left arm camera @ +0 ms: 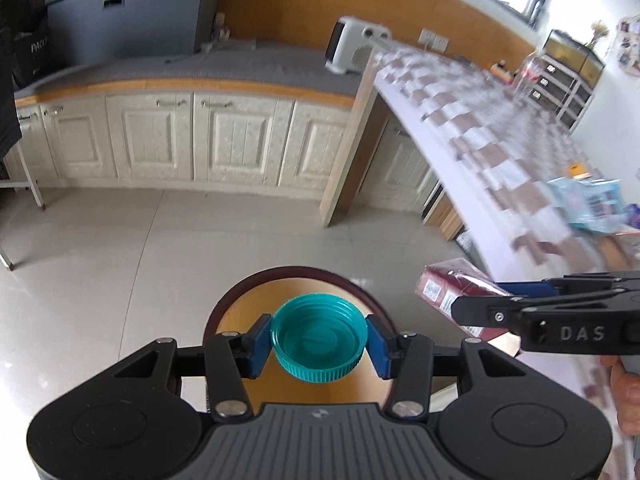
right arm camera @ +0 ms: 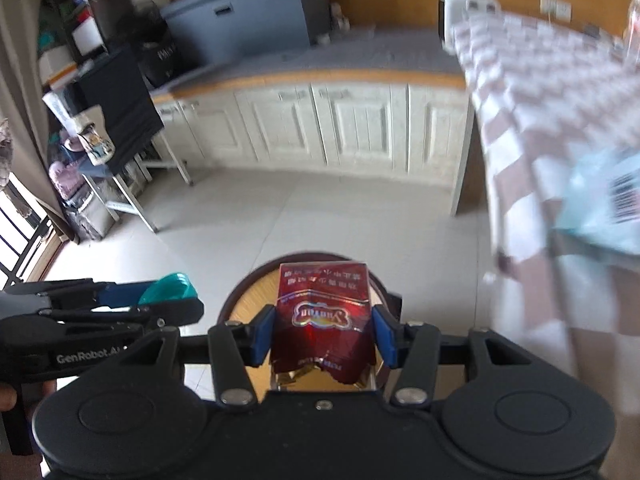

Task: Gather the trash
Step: 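Carry the cap and packet over the wastebasket with both tools, then open both tools to drop the cap and packet into the wastebasket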

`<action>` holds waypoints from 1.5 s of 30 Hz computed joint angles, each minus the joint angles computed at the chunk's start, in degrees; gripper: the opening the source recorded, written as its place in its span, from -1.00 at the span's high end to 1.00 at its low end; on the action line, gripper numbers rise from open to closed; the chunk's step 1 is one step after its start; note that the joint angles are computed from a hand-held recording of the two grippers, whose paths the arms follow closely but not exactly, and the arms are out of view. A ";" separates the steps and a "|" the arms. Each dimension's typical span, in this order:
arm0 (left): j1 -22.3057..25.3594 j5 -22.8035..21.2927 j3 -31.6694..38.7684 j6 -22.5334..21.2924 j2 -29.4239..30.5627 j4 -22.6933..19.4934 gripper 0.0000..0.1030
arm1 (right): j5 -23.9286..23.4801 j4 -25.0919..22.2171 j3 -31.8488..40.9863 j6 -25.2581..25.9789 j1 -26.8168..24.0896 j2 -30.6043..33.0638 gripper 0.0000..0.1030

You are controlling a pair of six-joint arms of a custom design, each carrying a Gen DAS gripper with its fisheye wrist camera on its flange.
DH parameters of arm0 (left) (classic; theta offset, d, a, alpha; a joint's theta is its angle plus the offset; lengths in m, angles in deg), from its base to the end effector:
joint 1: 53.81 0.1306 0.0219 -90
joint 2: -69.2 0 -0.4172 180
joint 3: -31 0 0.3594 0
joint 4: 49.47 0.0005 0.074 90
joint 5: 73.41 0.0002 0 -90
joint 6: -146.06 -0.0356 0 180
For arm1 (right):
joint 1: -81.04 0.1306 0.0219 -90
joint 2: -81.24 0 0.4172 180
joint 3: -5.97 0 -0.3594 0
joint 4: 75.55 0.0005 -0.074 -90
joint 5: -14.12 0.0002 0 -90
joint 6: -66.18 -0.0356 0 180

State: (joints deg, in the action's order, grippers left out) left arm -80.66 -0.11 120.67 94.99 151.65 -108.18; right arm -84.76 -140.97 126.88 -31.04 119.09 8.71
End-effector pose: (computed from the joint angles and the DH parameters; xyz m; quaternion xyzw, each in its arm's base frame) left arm 0.3530 -0.1678 0.5046 -0.1459 0.9238 -0.0621 0.3484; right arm 0.4409 0.3514 0.5260 -0.2749 0.9020 0.1925 0.2716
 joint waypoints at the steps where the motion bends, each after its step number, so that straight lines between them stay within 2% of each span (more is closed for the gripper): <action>1: 0.92 0.92 0.20 -0.57 0.85 -0.41 0.03 | -0.07 -0.91 1.24 -0.23 -0.10 1.38 -0.01; 7: 6.01 7.76 0.32 -2.49 5.20 -1.96 0.03 | -1.85 -7.52 9.02 -2.21 -0.07 9.61 -0.02; 11: 8.18 10.80 0.28 -4.54 7.79 -3.52 0.03 | 0.60 -11.16 13.61 -2.24 0.28 14.54 -0.02; 14: 10.26 13.77 0.06 -5.71 8.78 -3.42 0.03 | -1.33 -13.97 16.51 -3.76 -0.19 17.36 -0.02; 17: 11.43 15.16 0.35 -5.70 10.07 -3.67 0.03 | -3.42 -16.11 18.66 -4.03 -0.54 19.66 -0.02; 21: 12.26 16.29 0.51 -5.34 11.35 -3.85 0.03 | -3.79 -19.83 22.05 -3.81 -0.53 22.42 -0.02; 25: 13.07 18.92 -0.19 -4.73 11.83 -2.41 0.03 | -5.08 -19.98 22.50 -2.92 -0.30 22.52 -0.03; 34: 13.39 18.85 0.71 -3.96 13.81 -2.54 0.02 | -6.40 -19.90 23.79 -4.51 -0.54 23.12 -0.06; 37: 13.56 18.72 0.67 -4.08 13.87 -2.83 -0.03 | -4.75 -20.71 24.68 -5.17 -0.33 23.78 -0.08; 39: 13.66 19.02 0.83 -4.04 13.88 -3.36 -0.17 | -3.58 -21.23 25.77 -5.50 -0.16 24.36 -0.14; 45: 13.88 17.94 1.09 -4.09 13.65 -4.35 -0.18 | -3.06 -21.65 26.35 -5.02 -0.10 24.61 -0.21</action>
State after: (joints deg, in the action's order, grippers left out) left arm -66.78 17.83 121.76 90.90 165.30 -112.53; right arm -87.82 -162.62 153.23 -36.06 118.99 33.32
